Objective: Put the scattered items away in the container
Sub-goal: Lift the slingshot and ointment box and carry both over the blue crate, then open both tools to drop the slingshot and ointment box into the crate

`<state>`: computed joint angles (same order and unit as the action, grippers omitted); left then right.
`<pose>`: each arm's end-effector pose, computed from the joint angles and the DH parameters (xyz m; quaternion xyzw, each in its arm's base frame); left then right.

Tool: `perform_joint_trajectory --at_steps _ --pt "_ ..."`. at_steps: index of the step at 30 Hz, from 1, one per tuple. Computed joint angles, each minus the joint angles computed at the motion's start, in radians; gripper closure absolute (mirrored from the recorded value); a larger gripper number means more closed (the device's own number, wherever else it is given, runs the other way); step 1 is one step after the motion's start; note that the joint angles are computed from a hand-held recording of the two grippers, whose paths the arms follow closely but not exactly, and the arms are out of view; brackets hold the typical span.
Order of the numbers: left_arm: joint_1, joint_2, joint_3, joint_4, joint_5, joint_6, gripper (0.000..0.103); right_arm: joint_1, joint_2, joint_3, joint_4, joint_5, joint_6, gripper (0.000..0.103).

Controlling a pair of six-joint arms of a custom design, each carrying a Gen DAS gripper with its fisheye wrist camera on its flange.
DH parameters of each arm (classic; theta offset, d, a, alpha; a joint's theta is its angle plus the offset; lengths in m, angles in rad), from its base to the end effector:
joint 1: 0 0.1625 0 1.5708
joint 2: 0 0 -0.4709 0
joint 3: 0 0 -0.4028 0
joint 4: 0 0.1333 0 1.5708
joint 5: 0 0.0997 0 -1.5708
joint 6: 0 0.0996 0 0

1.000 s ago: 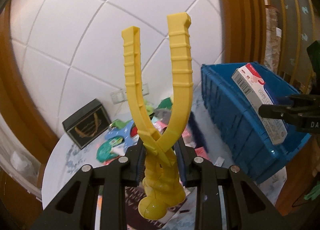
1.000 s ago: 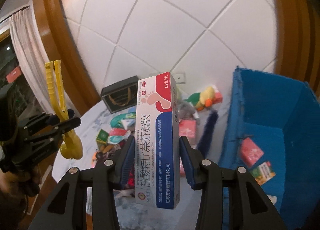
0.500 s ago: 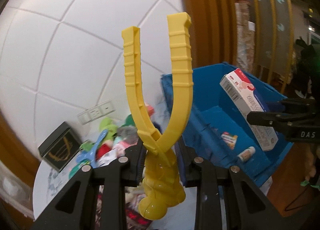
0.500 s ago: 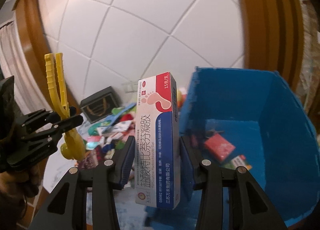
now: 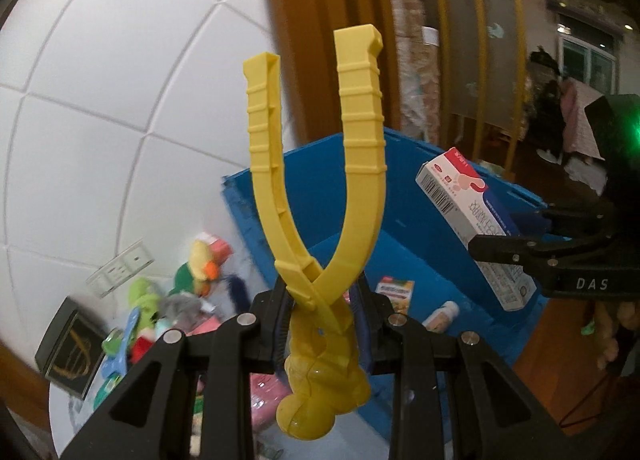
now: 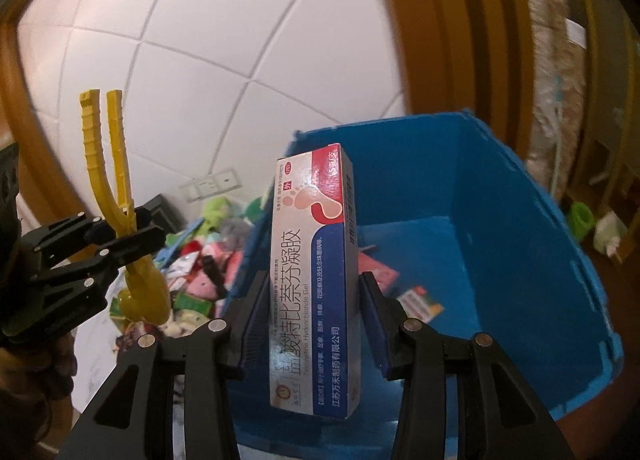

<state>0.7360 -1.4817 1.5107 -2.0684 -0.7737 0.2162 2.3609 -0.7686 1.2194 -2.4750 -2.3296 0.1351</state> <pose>-0.2814 -0.5308 0.6028 0.3718 0.8207 -0.3187 0.2944 0.6298 -0.5327 0.2930 0.2123 -0.8838 0.3479 0.2298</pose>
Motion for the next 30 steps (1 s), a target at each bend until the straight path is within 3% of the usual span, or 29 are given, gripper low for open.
perform_joint_trajectory --at_steps 10,18,19,20,21,22,30 --pt "-0.001 0.099 -0.041 -0.021 -0.132 0.042 0.076 -0.026 -0.096 0.113 -0.028 -0.084 0.081 0.060" --pt "0.002 0.152 -0.072 -0.055 -0.138 0.065 0.076 -0.033 -0.122 0.144 -0.038 -0.107 0.109 0.059" --pt "0.001 0.154 -0.069 -0.066 -0.114 0.059 0.065 -0.031 -0.119 0.142 -0.043 -0.115 0.106 0.054" --pt "0.003 0.156 -0.070 -0.075 -0.095 0.051 0.040 -0.028 -0.112 0.133 -0.037 -0.130 0.103 0.028" --pt "0.005 0.153 -0.067 -0.090 -0.086 0.045 0.028 -0.027 -0.108 0.130 -0.051 -0.143 0.091 0.002" --pt "0.007 0.147 -0.061 -0.113 -0.085 0.047 0.020 -0.025 -0.107 0.136 -0.095 -0.149 0.071 0.000" --pt "0.032 0.098 -0.045 -0.081 -0.028 -0.002 0.020 -0.033 -0.096 0.118 -0.076 -0.123 0.076 0.001"
